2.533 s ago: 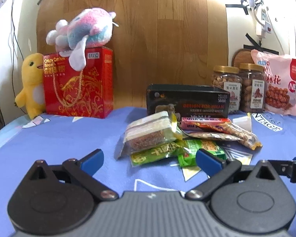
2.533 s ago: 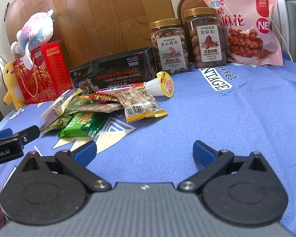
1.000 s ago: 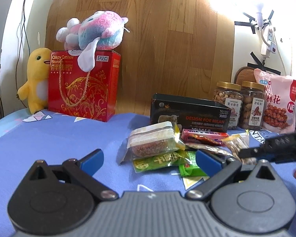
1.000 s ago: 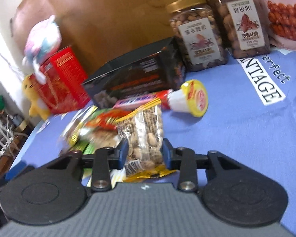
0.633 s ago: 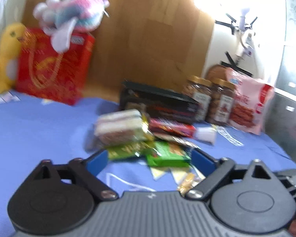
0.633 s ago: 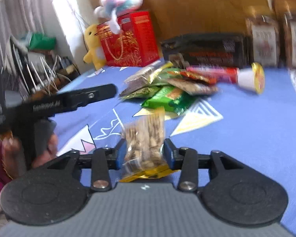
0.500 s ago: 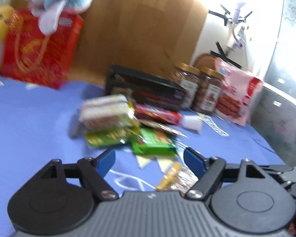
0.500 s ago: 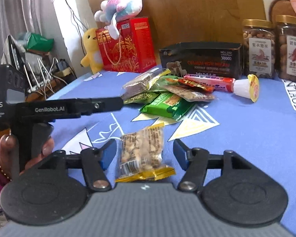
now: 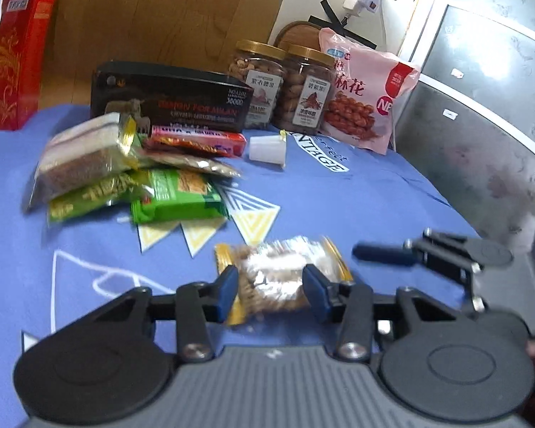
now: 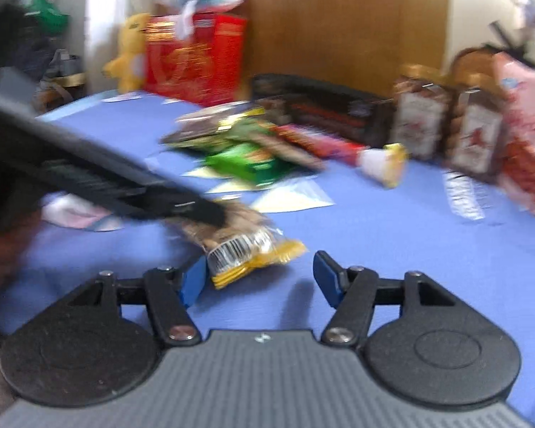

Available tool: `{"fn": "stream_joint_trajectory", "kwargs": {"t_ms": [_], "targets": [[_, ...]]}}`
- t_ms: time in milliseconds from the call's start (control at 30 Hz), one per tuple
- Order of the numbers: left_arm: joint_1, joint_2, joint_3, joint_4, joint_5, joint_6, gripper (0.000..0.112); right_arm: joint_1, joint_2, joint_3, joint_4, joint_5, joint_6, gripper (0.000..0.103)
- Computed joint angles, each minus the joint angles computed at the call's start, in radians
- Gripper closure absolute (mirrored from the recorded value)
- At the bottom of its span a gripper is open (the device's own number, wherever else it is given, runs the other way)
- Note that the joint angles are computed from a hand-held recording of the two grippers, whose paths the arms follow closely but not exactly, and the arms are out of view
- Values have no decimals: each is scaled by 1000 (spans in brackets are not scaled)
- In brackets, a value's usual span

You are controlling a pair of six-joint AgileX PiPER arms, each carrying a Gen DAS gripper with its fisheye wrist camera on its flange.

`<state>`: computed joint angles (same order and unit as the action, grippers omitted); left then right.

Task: Organize snacks
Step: 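Hold the peanut bag out with the right tool while the left tool grasps it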

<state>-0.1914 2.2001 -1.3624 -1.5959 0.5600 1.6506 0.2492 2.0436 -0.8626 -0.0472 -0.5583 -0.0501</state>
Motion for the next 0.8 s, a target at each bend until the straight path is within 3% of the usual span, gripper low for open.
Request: {"fn": "stream_joint_trajectory", "kwargs": {"t_ms": [267,467,567,600,800], "targets": [[63,-4,-28,41,63,-138,59,-52,-12,16,-161,0,179,35],[41,71,-183,244,107,-390,59,-36,-4,-6,-180,25,163,35],[4,84,-196,266,55,-393,59,-37,8,-41,-236,57,197,37],[0,83,-191,259,51,-379,60,-41,13,-53,-276,63,229,42],[9,95,-214,268,73,-393,66,-24,35,-109,-302,103,260,48]]}}
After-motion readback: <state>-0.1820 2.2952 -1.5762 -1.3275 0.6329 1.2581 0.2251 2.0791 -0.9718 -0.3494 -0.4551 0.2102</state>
